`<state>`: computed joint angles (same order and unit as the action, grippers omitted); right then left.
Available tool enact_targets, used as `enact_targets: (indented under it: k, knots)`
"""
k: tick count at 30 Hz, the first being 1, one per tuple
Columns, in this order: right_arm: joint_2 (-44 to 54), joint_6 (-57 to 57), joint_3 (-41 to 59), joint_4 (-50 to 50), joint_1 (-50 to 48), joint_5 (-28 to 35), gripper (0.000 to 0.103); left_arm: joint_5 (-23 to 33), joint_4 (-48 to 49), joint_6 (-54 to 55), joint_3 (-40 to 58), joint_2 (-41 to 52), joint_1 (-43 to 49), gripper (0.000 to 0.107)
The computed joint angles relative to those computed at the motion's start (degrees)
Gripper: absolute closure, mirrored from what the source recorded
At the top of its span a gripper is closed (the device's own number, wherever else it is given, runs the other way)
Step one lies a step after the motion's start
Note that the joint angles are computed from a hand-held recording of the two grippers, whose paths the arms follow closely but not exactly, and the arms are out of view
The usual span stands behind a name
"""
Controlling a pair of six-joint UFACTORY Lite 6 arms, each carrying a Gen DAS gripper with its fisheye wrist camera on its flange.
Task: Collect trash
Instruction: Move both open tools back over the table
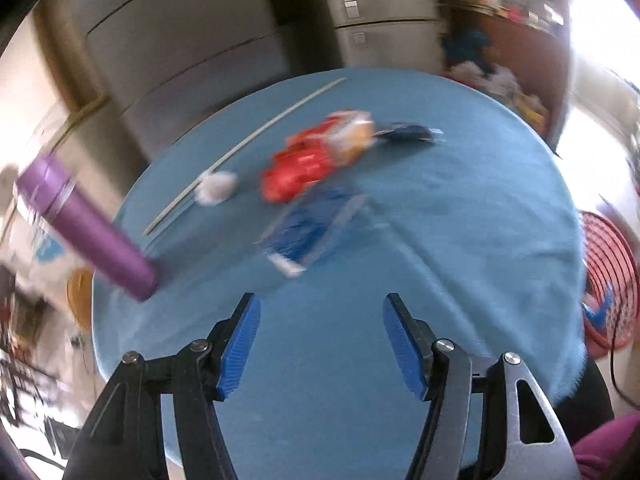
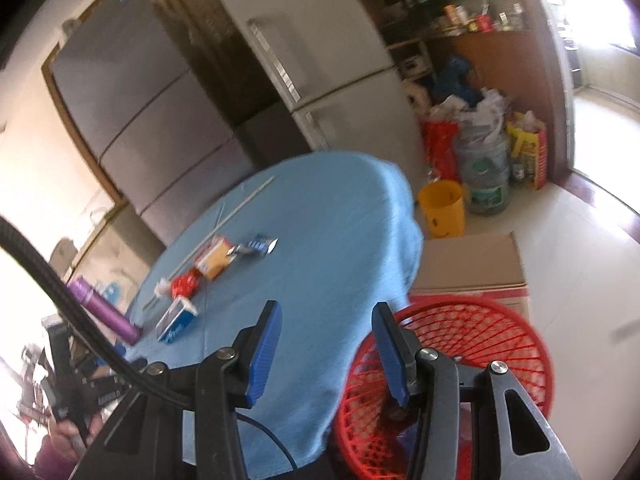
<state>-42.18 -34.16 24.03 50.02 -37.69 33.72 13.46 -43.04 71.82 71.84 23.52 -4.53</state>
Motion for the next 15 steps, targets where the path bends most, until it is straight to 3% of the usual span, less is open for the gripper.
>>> enact_targets:
  k: [4, 8, 11, 12, 15]
  knots:
    - [10.6, 2.6, 3.6, 1.5, 12.8, -8.3, 0.052, 5.4, 2.0, -5.2, 12.4, 9.4, 3.9, 0.037]
    - [24.1, -1.9, 11.0, 7.1, 21.1, -13.8, 0.052, 8.7, 1.6, -5.3, 22.8, 17.6, 4.3, 0.034]
    - [37.4, -11.4, 20.4, 14.9, 23.7, -13.1, 0.051, 12.7, 2.7, -6.3, 29.4, 22.1, 4.2, 0.032]
    - [42.6, -13.2, 24.7, 16.6, 23.9, -11.8, 0.044, 14.7, 3.7, -7.2, 33.1, 24.6, 4.1, 0.032]
    - [55.4, -15.8, 35.6, 23.1, 22.4, -4.3, 0.040, 18.7, 6.0, -9.1, 41.4, 30.1, 3.6, 0.032]
